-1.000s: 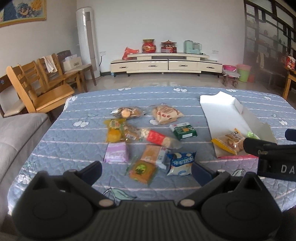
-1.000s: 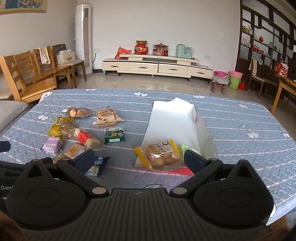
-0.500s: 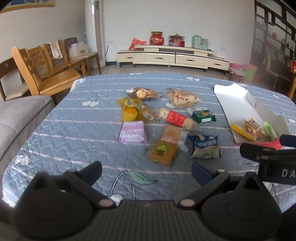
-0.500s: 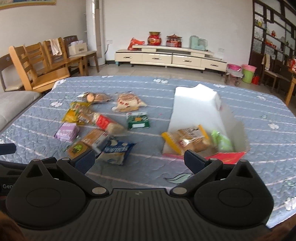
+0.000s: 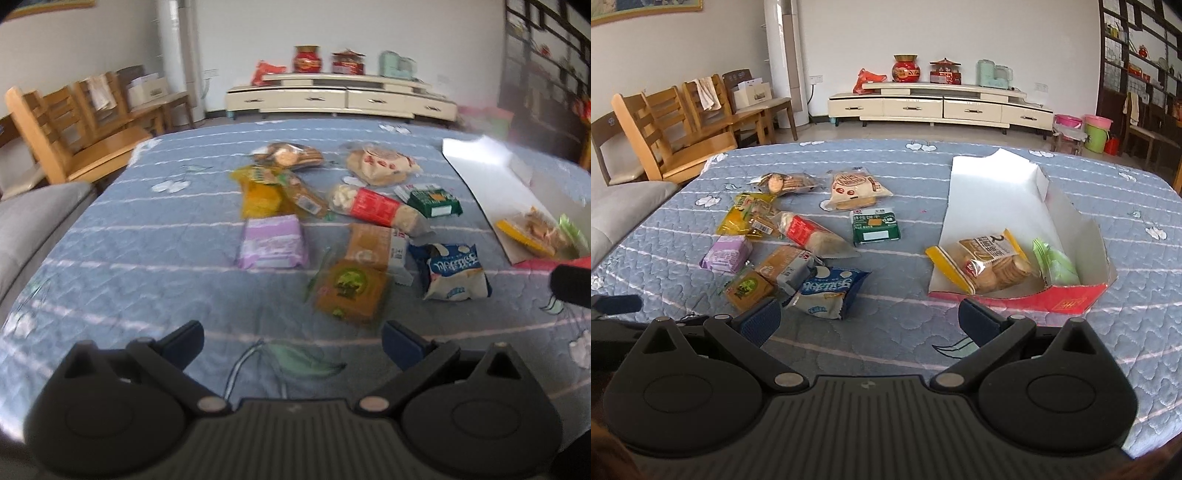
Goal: Organize snacks
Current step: 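Move both tools back over the remaining snacks, then grasp the brown square cake with the left tool while the right tool grasps the blue candy bag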
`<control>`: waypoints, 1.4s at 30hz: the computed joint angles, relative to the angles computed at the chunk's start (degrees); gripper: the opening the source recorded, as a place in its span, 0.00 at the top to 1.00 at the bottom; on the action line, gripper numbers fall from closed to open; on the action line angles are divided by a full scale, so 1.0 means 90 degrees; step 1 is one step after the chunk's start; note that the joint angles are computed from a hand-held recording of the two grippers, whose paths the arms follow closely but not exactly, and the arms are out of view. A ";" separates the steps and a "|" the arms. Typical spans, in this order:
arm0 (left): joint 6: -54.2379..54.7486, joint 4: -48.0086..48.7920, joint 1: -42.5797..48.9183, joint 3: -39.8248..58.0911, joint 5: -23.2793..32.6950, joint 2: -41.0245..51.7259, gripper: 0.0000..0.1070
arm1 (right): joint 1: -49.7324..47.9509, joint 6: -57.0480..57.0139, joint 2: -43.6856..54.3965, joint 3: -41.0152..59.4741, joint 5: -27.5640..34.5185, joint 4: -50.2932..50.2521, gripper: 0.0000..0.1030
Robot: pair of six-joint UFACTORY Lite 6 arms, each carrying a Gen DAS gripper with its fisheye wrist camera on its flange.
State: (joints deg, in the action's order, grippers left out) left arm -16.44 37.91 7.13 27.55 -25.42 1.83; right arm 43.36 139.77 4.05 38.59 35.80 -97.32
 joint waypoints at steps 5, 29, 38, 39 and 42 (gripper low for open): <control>0.1185 -0.1315 -0.0695 0.0801 -0.0086 0.1104 0.06 | -0.0131 0.0140 -0.0115 -0.0174 -0.0014 -0.0184 0.00; -0.0820 0.0882 0.0488 0.0134 -0.0222 0.0035 0.52 | -0.0971 -0.1092 0.2649 0.2737 -0.1419 0.0137 0.00; -0.1257 0.1194 0.0577 0.0366 -0.0277 0.0184 0.52 | -0.1548 -0.1656 0.3672 0.3743 -0.1860 0.0703 0.00; -0.1335 0.1238 0.0583 0.0387 -0.0273 0.0204 0.52 | -0.1571 -0.1441 0.3677 0.3724 -0.1876 0.0469 0.00; -0.1491 0.1296 0.0580 0.0410 -0.0254 0.0199 0.52 | -0.1522 -0.1753 0.3693 0.3793 -0.1801 0.0496 0.29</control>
